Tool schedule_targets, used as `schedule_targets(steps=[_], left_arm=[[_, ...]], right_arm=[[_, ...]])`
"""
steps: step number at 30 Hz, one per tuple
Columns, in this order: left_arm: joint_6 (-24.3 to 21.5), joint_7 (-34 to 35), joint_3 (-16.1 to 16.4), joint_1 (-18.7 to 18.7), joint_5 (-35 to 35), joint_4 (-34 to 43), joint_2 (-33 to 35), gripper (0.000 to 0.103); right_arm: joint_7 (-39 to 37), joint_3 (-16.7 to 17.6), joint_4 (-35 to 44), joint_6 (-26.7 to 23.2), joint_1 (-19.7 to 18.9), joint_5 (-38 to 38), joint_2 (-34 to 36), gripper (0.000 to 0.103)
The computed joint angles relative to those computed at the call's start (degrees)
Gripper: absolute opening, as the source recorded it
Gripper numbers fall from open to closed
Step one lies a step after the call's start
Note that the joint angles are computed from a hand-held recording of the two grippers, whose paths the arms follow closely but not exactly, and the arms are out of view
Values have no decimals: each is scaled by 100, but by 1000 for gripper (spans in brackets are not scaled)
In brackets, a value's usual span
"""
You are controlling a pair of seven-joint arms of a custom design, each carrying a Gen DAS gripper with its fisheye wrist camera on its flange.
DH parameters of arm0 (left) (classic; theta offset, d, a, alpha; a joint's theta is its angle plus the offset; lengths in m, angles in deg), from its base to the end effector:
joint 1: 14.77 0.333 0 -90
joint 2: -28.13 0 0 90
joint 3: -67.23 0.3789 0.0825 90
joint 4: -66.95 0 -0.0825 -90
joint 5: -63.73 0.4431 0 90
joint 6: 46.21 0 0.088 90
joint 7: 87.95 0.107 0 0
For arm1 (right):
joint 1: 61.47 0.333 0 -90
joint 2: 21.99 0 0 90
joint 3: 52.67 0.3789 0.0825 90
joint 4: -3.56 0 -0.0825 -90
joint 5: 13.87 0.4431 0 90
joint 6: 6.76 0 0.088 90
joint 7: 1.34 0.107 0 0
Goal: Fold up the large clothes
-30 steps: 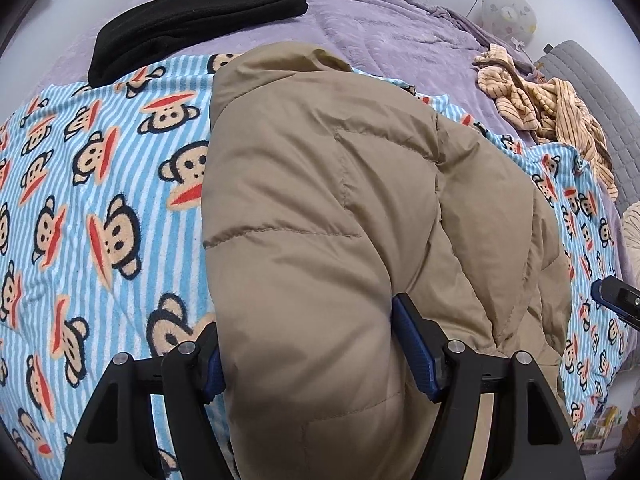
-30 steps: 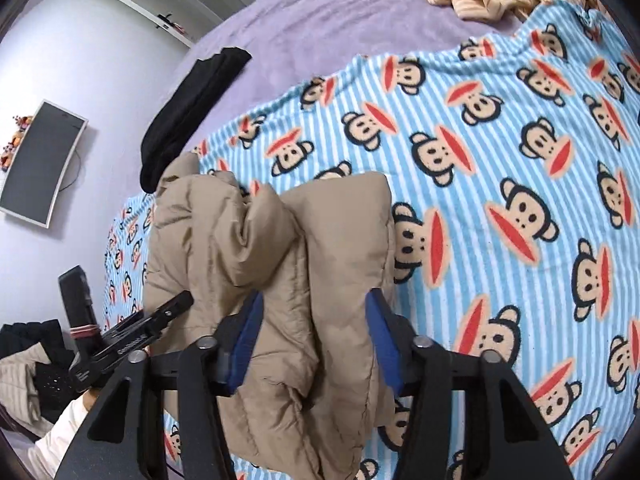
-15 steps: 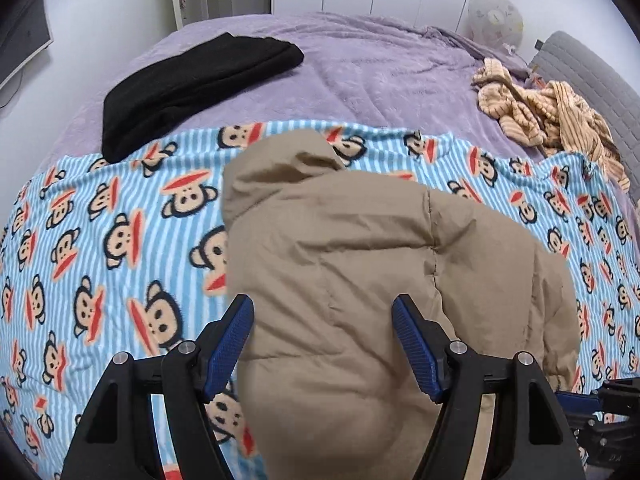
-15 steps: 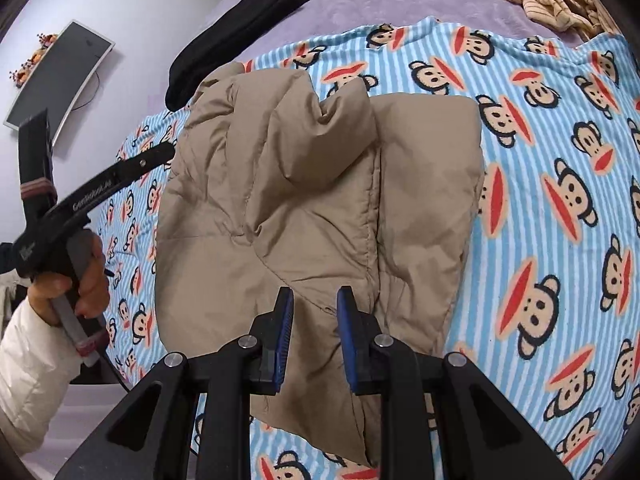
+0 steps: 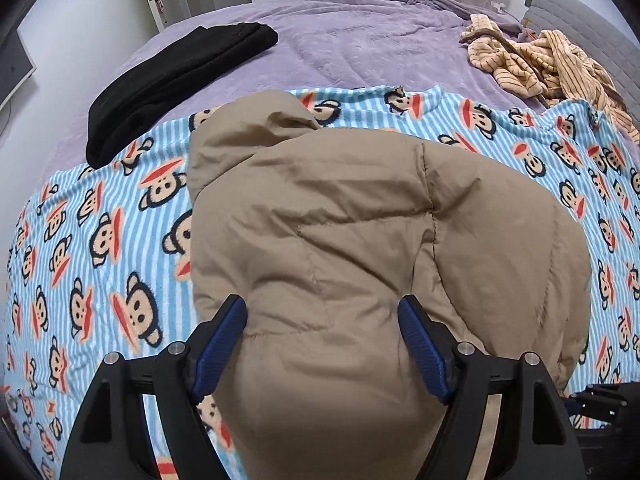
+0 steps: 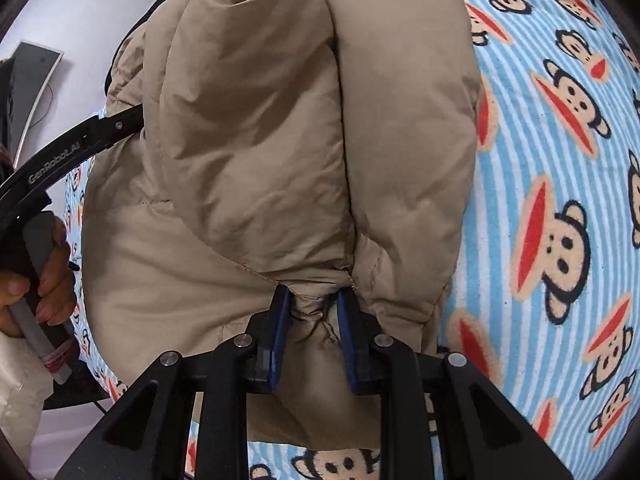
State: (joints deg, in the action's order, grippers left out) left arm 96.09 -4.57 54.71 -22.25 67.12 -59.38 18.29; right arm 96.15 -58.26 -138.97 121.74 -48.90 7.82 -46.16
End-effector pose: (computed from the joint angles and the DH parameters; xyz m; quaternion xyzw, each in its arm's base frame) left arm 0.5397 -0.2028 0.5361 -0.5871 0.7777 -0.1663 0.1511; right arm 0.4515 0.0638 0.4860 -0.6147 0.7642 0.0889 0.1739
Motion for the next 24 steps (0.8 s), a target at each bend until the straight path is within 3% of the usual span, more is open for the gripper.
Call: schedule_targets(steps=[11,24], left_arm=[[-844,438,181,119,-718,-931,-1443,79],[-1339,726,214,191,-1121,-1264,-2024,79]], right_arm=[[241,41,19,-405,-48,-200,-405,28],[873,109,23,-907,22,-540,-1286,37]])
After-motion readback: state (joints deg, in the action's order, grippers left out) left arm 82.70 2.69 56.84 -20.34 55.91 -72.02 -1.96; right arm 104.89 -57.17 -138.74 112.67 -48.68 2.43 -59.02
